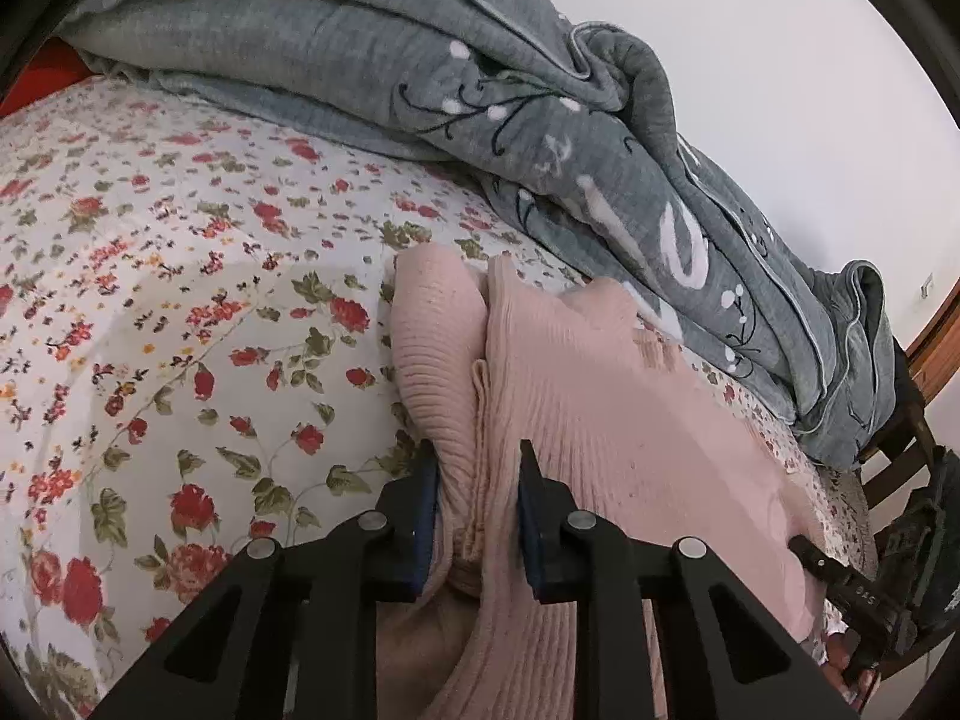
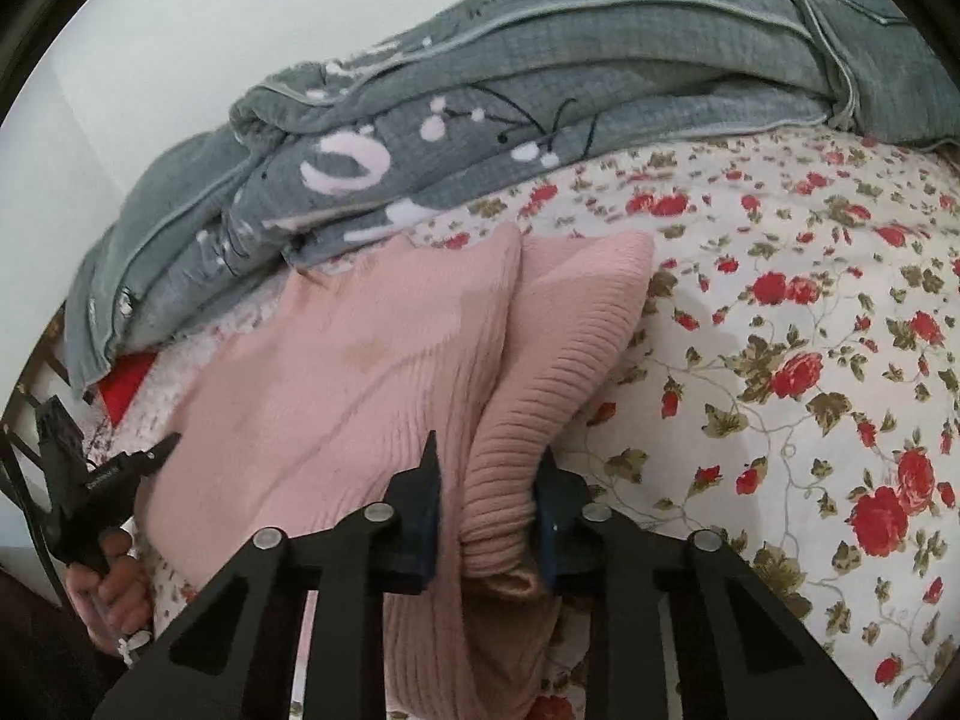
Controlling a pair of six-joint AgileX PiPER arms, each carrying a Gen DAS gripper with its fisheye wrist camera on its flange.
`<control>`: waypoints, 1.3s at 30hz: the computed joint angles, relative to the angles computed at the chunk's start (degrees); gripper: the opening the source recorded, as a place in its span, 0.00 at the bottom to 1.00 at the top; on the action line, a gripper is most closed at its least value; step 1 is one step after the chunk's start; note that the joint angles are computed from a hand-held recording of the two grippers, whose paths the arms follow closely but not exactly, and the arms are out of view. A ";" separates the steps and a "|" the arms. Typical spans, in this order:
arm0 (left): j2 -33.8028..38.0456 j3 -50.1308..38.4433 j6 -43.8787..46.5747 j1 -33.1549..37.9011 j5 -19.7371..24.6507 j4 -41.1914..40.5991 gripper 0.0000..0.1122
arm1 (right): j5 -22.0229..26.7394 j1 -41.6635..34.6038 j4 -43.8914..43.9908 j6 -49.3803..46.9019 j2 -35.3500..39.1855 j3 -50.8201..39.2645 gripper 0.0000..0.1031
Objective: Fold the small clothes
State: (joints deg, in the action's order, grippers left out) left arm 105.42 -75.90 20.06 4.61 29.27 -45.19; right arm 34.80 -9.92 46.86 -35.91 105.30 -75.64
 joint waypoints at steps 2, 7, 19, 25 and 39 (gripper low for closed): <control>-1.11 1.30 -0.81 -0.45 -1.39 0.39 0.20 | -1.03 0.45 0.25 -0.38 -1.06 0.90 0.23; -5.03 4.81 -1.05 -1.03 -2.78 1.43 0.19 | 0.23 -1.33 5.91 -3.80 -2.95 3.04 0.22; -24.35 24.69 4.41 -1.09 -2.10 -1.56 0.19 | 4.01 -6.48 9.07 -10.00 -21.63 19.88 0.21; -32.63 34.79 20.34 8.51 7.23 -15.37 0.20 | 9.99 -11.84 6.14 -13.22 -31.97 29.43 0.22; -27.12 29.34 15.34 6.14 6.42 -7.78 0.51 | -4.08 -3.10 -10.39 -0.42 -24.21 23.31 0.32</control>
State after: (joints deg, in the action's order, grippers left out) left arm 78.30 -46.55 35.41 10.75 35.69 -52.97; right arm 30.71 -13.02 36.46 -36.33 81.10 -52.33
